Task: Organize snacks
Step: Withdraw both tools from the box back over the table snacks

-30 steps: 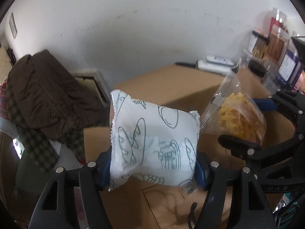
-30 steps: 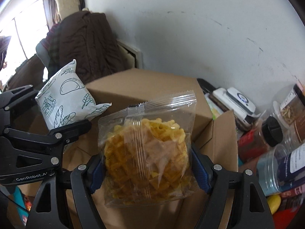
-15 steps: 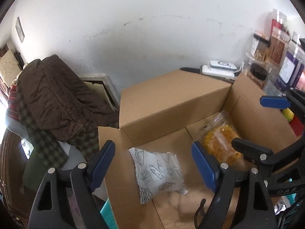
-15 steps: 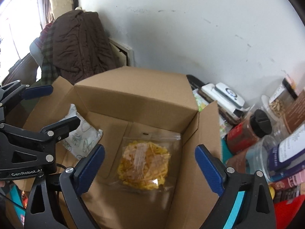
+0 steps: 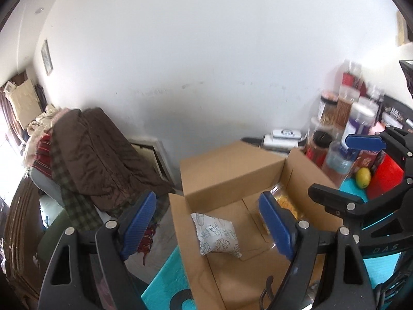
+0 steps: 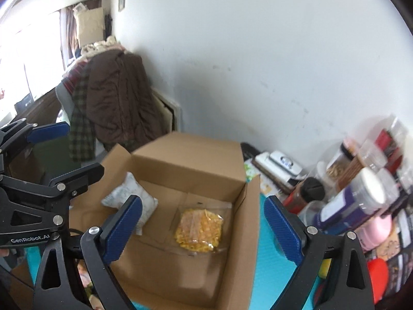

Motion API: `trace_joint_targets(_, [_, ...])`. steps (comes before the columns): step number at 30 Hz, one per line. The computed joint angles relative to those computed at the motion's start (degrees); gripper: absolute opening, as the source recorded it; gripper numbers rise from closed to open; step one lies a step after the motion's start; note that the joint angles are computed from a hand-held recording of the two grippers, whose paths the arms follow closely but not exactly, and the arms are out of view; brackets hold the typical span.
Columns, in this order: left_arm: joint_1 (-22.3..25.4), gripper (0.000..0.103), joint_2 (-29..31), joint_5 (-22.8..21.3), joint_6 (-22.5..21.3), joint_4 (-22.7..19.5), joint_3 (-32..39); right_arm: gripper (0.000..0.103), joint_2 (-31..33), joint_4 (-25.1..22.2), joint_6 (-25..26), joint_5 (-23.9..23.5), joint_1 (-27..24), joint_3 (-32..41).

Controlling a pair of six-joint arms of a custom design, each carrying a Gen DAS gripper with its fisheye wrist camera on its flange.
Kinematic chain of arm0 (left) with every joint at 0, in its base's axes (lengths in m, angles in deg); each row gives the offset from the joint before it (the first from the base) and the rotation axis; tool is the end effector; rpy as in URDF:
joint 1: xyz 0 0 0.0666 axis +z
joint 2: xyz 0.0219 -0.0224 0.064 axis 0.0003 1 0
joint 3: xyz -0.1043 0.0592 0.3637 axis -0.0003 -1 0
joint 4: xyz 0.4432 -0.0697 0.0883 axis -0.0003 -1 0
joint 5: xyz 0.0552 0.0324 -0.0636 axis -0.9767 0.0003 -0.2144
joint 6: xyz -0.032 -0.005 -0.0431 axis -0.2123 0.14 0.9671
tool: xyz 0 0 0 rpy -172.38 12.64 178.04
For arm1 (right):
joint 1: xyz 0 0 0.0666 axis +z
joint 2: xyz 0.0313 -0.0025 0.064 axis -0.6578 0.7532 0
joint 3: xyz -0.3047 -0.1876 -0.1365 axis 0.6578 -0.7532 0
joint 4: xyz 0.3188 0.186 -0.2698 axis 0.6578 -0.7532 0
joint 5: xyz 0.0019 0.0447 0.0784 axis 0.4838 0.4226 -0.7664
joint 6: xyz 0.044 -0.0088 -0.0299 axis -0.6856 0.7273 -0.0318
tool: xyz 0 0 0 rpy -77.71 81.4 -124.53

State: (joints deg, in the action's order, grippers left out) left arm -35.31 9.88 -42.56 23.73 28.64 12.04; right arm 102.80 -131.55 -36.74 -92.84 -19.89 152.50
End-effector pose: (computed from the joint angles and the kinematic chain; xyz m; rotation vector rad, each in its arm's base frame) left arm 0.4125 -0.2682 0.5363 -0.0098 2.2216 0.1843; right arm 0.4543 0.1798 0.5337 -0.7005 2.1966 0.2005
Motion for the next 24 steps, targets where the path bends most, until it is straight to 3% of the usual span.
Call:
trace_joint_targets(14, [-10.03, 0.083, -9.47, -10.61, 3.97, -4.37, -1.47, 0.097, -13.22, -0.22, -1.8, 2.23, 2.66, -4.62])
trace_joint_targets(24, [-19.29, 0.083, -14.45, -17.78, 11.67, -11.55, -4.36, 0.097, -22.9, -2.28, -3.0, 3.61, 6.13, -9.94])
